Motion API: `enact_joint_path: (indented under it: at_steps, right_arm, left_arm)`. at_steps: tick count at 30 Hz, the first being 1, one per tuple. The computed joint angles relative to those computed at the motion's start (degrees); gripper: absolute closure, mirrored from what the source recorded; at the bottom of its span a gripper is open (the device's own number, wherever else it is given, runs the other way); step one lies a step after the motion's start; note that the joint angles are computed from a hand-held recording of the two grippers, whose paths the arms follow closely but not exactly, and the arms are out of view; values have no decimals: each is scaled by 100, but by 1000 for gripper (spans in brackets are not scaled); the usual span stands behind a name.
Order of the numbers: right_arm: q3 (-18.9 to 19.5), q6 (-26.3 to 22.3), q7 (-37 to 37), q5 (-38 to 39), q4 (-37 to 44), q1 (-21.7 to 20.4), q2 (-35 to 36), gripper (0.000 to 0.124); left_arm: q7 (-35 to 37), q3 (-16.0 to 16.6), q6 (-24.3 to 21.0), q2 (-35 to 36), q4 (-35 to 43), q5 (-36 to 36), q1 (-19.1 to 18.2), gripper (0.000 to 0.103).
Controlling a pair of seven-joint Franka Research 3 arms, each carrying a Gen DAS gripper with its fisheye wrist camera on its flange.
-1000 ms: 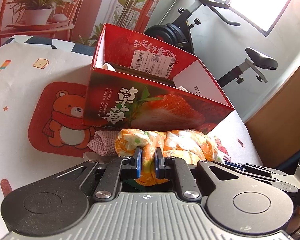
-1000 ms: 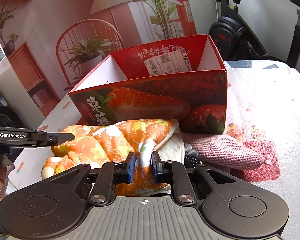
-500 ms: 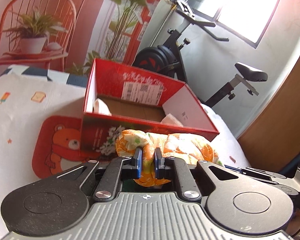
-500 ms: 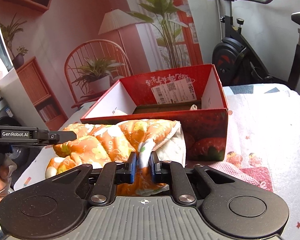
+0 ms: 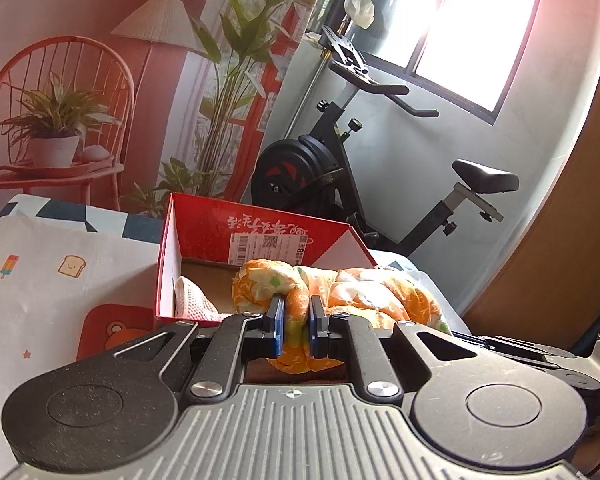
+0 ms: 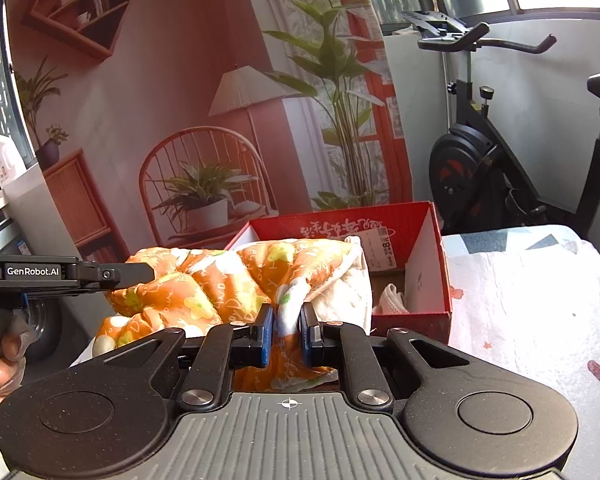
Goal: Organize soft objects
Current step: 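Lift the orange floral cloth with both grippers and carry it over the box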
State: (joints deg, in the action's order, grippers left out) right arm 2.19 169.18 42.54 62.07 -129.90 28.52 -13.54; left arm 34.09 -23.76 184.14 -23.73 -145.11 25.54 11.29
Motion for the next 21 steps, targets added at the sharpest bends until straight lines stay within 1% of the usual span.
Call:
enact_joint_path:
  at_steps: [6, 11, 13, 18, 21]
  right_arm:
    - [60, 2, 167, -351, 306, -112, 205, 111]
    - [111, 7, 364, -688, 577, -203, 414, 111]
    - [130, -33, 478, -824, 700, -256, 517, 111]
    - [231, -110, 893, -1371, 1053, -436, 849, 111]
    - [271, -160, 1057, -1543, 1273, -521, 1043, 111]
  left_arm:
    - [-48, -253, 15, 120, 255, 138, 360, 90]
    - [-91, -252, -6, 343, 471, 228, 452, 90]
    - [-118, -298, -30, 423, 564, 303, 534, 90]
    - [-271, -358, -136, 657, 817, 555, 665, 90]
    - [-381, -273, -237, 838, 1003, 753, 614, 90]
